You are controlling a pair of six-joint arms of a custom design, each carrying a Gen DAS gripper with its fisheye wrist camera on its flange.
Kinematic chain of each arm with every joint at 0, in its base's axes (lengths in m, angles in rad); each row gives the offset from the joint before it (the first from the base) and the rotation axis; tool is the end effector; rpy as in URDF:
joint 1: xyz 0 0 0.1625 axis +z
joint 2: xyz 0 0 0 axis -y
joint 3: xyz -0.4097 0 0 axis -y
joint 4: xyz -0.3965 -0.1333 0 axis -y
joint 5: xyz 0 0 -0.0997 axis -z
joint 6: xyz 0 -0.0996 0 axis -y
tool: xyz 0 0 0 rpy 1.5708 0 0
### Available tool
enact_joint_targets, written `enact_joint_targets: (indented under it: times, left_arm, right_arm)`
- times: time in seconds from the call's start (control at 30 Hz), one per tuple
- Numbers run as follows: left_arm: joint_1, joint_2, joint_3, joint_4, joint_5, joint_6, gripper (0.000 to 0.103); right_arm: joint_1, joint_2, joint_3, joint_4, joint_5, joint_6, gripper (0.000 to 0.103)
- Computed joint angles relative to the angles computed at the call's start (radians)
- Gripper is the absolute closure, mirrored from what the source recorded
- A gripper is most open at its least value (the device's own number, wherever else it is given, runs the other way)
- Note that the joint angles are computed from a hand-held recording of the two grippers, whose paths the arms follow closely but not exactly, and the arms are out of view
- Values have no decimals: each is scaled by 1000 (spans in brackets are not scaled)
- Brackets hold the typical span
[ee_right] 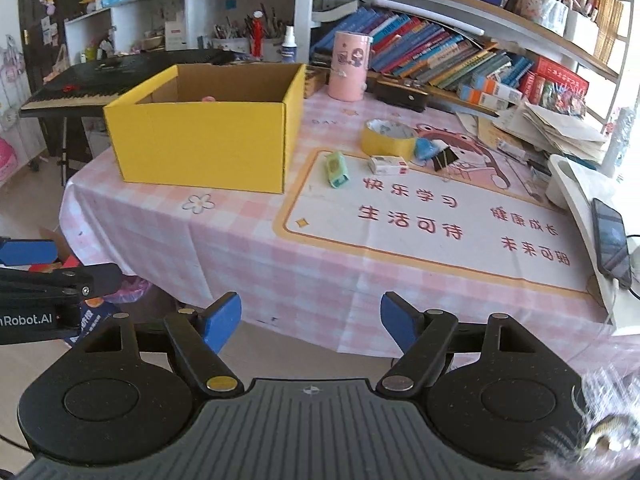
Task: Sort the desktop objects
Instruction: 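Withdraw both tools from the box back over the desk mat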
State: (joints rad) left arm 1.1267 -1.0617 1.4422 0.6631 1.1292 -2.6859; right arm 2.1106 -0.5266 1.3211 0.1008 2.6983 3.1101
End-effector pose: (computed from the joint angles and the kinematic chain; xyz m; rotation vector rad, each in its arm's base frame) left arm -0.0676 -0.5514 0.2450 0.9946 2.4238 -0.7024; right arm 0.3357 -0.4760 -0.0102 0.1376 -2.0453 0.9983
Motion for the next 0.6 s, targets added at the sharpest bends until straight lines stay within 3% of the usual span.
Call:
enact_joint_targets:
  times: [0.33,0.6]
  left_arm:
    - [-14,87,-63,51,42,-7,25]
    - [-44,175,-118,80,47,-3,25]
  right_arm:
    - [-18,-29,37,22,41,55,27]
    - [-64,-81,83,18,34,81,27]
